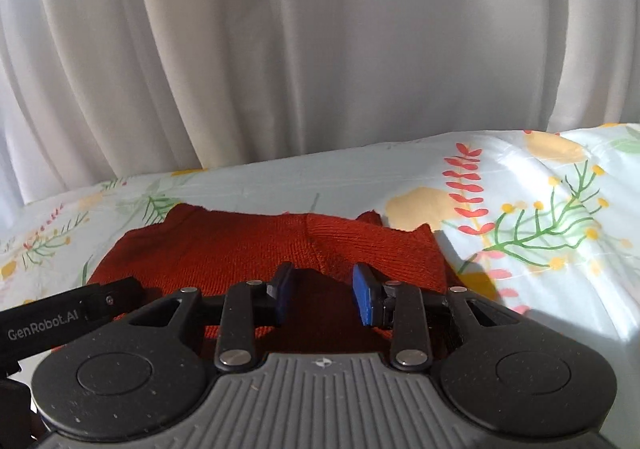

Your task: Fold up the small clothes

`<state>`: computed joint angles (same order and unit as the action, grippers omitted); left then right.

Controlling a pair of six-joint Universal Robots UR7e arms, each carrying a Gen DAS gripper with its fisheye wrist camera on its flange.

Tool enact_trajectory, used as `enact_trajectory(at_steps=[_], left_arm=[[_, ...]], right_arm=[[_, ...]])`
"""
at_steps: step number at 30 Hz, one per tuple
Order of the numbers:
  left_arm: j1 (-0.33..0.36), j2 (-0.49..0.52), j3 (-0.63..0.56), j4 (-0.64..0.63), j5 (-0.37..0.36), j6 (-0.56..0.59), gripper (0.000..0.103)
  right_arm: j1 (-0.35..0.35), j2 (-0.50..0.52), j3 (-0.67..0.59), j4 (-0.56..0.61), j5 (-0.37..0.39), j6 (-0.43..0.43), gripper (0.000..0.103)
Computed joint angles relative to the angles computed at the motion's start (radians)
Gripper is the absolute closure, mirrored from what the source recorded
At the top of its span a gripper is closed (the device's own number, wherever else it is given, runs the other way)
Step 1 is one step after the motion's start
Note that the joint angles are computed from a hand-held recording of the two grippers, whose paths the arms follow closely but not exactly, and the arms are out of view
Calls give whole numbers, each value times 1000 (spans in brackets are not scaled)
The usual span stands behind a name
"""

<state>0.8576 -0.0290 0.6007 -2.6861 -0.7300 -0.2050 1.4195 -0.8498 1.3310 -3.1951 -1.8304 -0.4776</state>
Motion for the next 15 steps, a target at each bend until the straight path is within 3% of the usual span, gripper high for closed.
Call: enact_trajectory(at_steps=[4,7,10,12,15], left_arm=[[16,-78,106,13,-85,-84,1],[14,-196,281,19,-143,-148,1],[-9,-336,490,28,-170,-186,1],[-28,-419,598,95,-168,-258,0],[-58,-499,669,309,-133,-391,0]], right_arm=[[11,17,-23,-2,-36,-53,72],[15,-10,13,14,-35,-56,69],[24,-92,131,-5,-42,-51,65],[23,-189,260,2,-15,-31,40],[33,-330,425,101,-49,-4,27]])
